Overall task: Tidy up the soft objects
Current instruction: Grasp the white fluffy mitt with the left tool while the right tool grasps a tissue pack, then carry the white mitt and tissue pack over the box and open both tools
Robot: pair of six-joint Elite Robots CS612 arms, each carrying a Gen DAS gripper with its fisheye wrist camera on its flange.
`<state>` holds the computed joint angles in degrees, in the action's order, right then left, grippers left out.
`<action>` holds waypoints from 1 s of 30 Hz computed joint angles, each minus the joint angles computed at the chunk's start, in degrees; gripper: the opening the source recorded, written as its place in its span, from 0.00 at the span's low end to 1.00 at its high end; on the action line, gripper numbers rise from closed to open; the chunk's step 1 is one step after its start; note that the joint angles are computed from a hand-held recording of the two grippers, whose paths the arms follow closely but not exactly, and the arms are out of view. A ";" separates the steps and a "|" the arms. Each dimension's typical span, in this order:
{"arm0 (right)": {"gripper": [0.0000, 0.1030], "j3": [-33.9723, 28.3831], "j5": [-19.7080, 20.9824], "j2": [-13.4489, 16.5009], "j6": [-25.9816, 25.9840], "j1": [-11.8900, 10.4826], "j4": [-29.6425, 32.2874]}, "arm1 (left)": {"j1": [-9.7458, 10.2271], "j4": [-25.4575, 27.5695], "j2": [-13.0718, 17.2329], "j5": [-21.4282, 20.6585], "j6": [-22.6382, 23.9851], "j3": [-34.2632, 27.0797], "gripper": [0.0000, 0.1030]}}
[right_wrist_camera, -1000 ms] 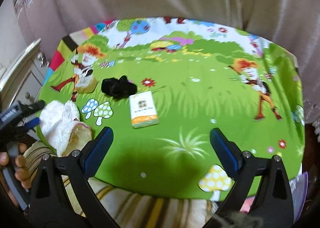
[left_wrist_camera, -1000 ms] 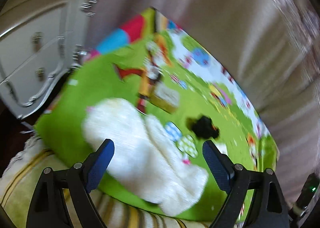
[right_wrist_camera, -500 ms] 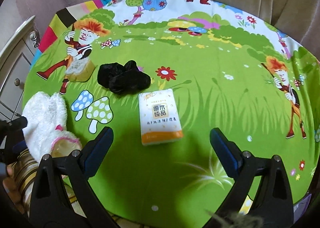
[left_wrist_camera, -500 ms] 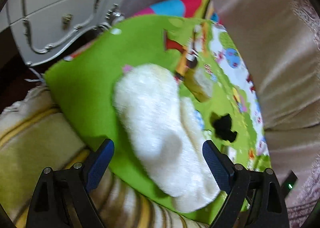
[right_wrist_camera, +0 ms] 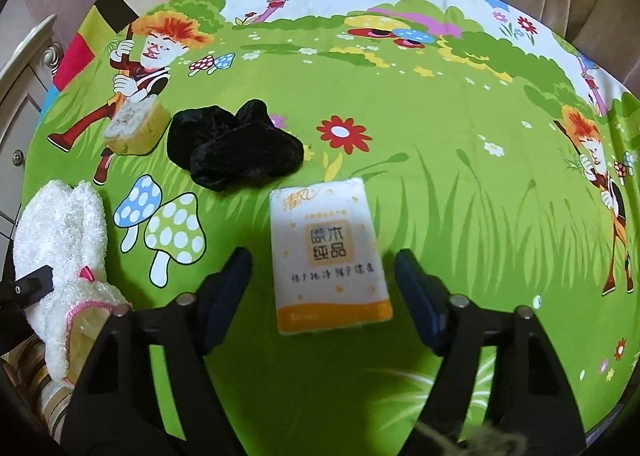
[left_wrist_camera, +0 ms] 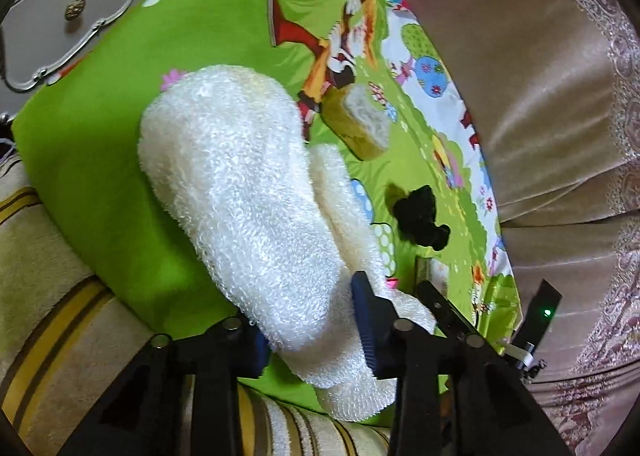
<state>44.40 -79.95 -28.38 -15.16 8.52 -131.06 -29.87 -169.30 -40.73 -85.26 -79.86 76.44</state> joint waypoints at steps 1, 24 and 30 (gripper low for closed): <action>0.54 -0.11 0.03 0.12 -0.08 0.04 0.13 | 0.00 -0.54 0.14 -0.16 0.42 -0.13 0.29; 0.54 15.68 -0.73 -9.13 4.20 -1.77 -14.87 | -0.55 -11.36 1.17 -4.38 6.87 -1.86 0.17; 0.54 20.15 -0.93 -11.76 5.76 -2.62 -18.34 | -1.03 -11.46 1.07 -5.70 9.09 -2.99 0.17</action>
